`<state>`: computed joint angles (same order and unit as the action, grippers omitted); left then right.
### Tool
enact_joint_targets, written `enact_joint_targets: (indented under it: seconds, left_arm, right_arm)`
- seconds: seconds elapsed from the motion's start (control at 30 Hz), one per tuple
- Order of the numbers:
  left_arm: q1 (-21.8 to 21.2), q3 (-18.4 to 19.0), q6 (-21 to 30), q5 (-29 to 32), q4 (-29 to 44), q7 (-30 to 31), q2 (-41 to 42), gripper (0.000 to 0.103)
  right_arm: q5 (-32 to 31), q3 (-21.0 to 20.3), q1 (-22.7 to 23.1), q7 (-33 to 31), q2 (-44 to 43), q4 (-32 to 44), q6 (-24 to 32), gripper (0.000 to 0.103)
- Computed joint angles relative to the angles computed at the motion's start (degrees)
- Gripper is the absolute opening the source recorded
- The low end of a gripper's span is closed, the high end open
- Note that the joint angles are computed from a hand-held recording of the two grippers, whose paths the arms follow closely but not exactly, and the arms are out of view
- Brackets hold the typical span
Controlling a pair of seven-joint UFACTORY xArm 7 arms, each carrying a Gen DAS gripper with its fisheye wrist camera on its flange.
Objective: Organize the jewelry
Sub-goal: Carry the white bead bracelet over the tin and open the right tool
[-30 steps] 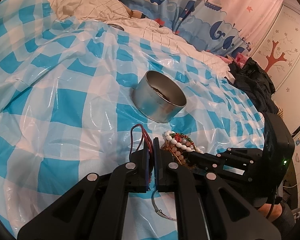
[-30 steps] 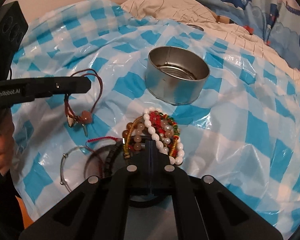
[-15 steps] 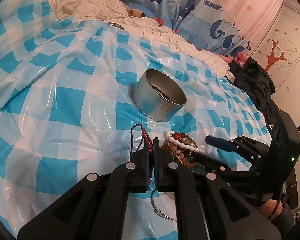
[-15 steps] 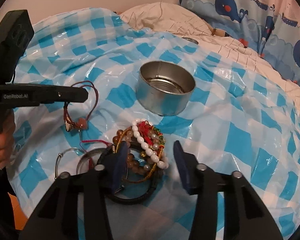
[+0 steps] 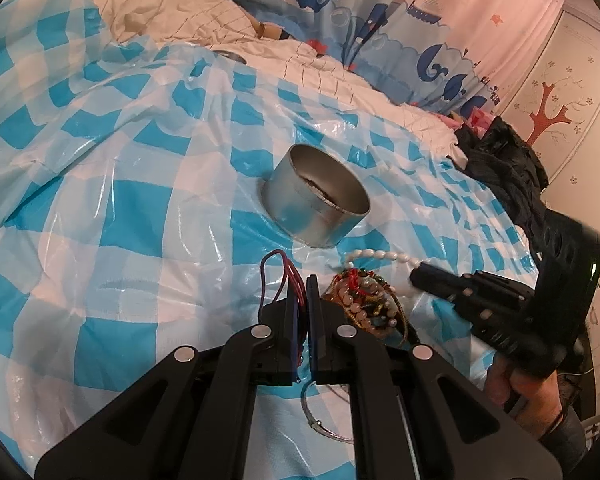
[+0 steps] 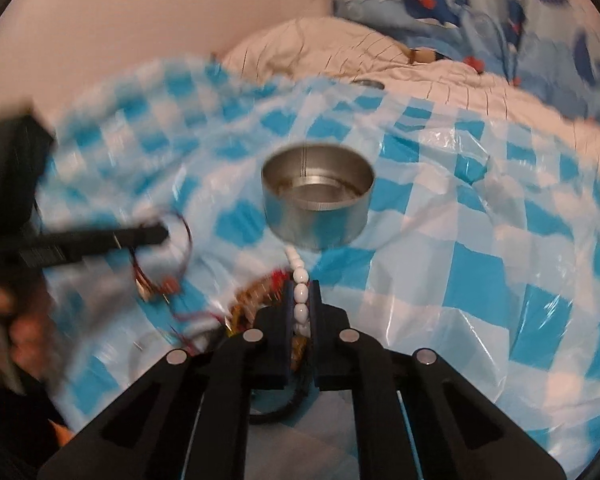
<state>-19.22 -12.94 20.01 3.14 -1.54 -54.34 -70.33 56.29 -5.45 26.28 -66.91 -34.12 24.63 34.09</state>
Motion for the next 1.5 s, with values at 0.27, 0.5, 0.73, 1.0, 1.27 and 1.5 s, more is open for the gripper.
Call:
enact_joint_targets:
  seconds: [0.27, 0.5, 0.73, 1.0, 1.27, 1.5]
  left_arm:
    - [-0.63, 1.21, -3.54, 0.46, 0.36, 2.73, -1.98, 0.004]
    - [2.36, 3.56, -9.5, 0.15, 5.23, 8.33, 4.21, 0.004]
    - [2.96, 10.74, -21.3, -2.36, 11.91, 16.79, 20.31, 0.004]
    - [1.55, 15.41, -21.84, -3.91, 21.46, 21.06, 39.55, 0.024]
    - [14.77, -0.03, -12.28, -2.13, 19.06, 17.61, 31.94, 0.049]
    - [8.84, -1.86, -0.58, -1.34, 11.67, 12.26, 17.55, 0.051]
  right_arm:
    - [11.96, -9.15, -2.72, -2.1, 2.94, 5.08, 16.93, 0.008]
    - [16.62, -6.21, -5.7, -4.46, 5.8, 7.89, 21.35, 0.008]
    - [22.65, -1.26, -8.36, -6.75, 13.18, 14.1, 21.3, 0.008]
    - [23.36, 7.82, -10.38, -5.39, 21.43, 21.03, 12.03, 0.011]
    - [17.34, 7.67, -11.48, -0.67, 17.12, 16.58, 9.19, 0.047]
    - [0.43, 4.67, -13.51, 7.98, 1.7, 1.54, 9.72, 0.047]
